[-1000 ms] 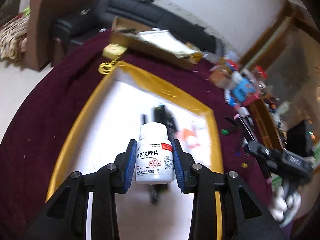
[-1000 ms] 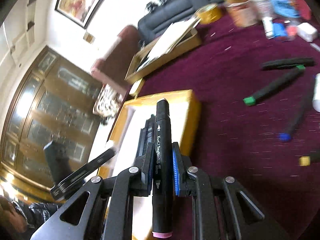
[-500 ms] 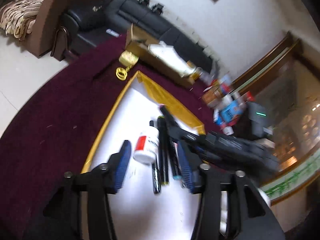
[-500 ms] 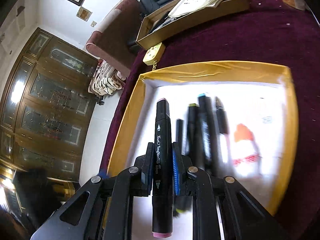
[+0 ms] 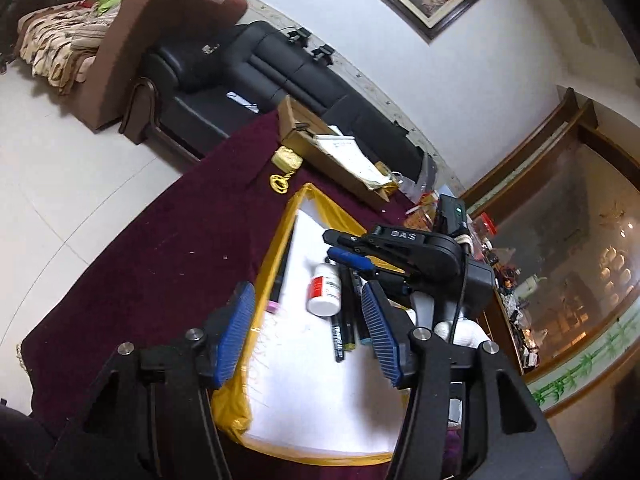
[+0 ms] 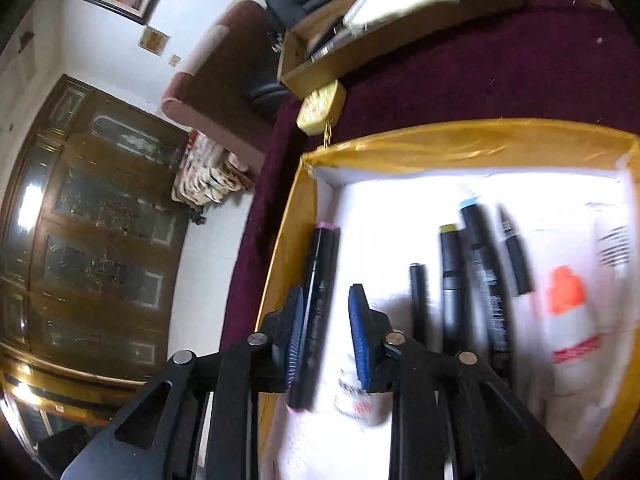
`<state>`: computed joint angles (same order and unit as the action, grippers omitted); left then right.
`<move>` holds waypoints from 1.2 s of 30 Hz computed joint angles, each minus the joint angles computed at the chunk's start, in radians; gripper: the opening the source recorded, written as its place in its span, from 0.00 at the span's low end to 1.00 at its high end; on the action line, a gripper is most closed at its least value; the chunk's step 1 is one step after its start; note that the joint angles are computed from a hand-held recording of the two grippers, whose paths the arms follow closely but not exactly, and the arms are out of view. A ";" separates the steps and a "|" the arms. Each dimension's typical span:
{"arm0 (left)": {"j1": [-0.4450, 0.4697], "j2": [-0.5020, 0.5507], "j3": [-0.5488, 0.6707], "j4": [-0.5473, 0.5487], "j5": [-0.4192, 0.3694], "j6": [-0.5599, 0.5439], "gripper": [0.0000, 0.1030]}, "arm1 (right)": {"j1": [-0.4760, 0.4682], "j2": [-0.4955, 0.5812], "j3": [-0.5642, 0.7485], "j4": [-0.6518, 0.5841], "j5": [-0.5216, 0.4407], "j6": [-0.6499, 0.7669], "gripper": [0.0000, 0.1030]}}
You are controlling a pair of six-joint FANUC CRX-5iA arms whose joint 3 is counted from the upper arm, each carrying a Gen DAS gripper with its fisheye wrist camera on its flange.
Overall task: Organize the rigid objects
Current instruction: 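Carry pill bottle and pink-ended marker into the white tray and open both grippers, then grasp the blue-ended black marker with the left gripper while the right grasps the green-labelled white bottle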
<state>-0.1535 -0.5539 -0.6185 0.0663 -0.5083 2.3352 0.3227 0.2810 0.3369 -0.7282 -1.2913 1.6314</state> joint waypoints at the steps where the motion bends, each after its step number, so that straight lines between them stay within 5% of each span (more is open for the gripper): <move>1: -0.016 0.005 0.011 -0.023 0.003 0.016 0.53 | -0.016 -0.014 -0.008 0.003 0.001 0.028 0.22; 9: -0.154 0.145 0.098 -0.087 0.083 0.071 0.60 | -0.278 -0.112 -0.099 0.018 0.034 0.203 0.33; 13: -0.218 0.289 0.140 0.080 0.156 -0.084 0.60 | -0.420 -0.090 -0.105 0.137 0.134 0.179 0.33; 16: -0.269 0.391 0.219 0.100 0.155 -0.114 0.60 | -0.504 -0.026 -0.050 0.202 0.176 0.122 0.33; 22: -0.371 0.549 0.451 -0.034 0.012 -0.049 0.60 | -0.580 0.097 0.107 0.153 0.133 0.135 0.33; 29: -0.466 0.682 0.720 -0.253 -0.216 0.049 0.60 | -0.474 0.191 0.177 0.260 0.142 0.112 0.34; 32: -0.486 0.774 0.856 -0.287 -0.310 0.004 0.60 | -0.484 0.174 0.139 0.212 0.145 0.148 0.30; 36: -0.470 0.923 1.016 -0.198 -0.366 -0.159 0.59 | -0.533 0.116 0.049 0.096 0.194 0.242 0.29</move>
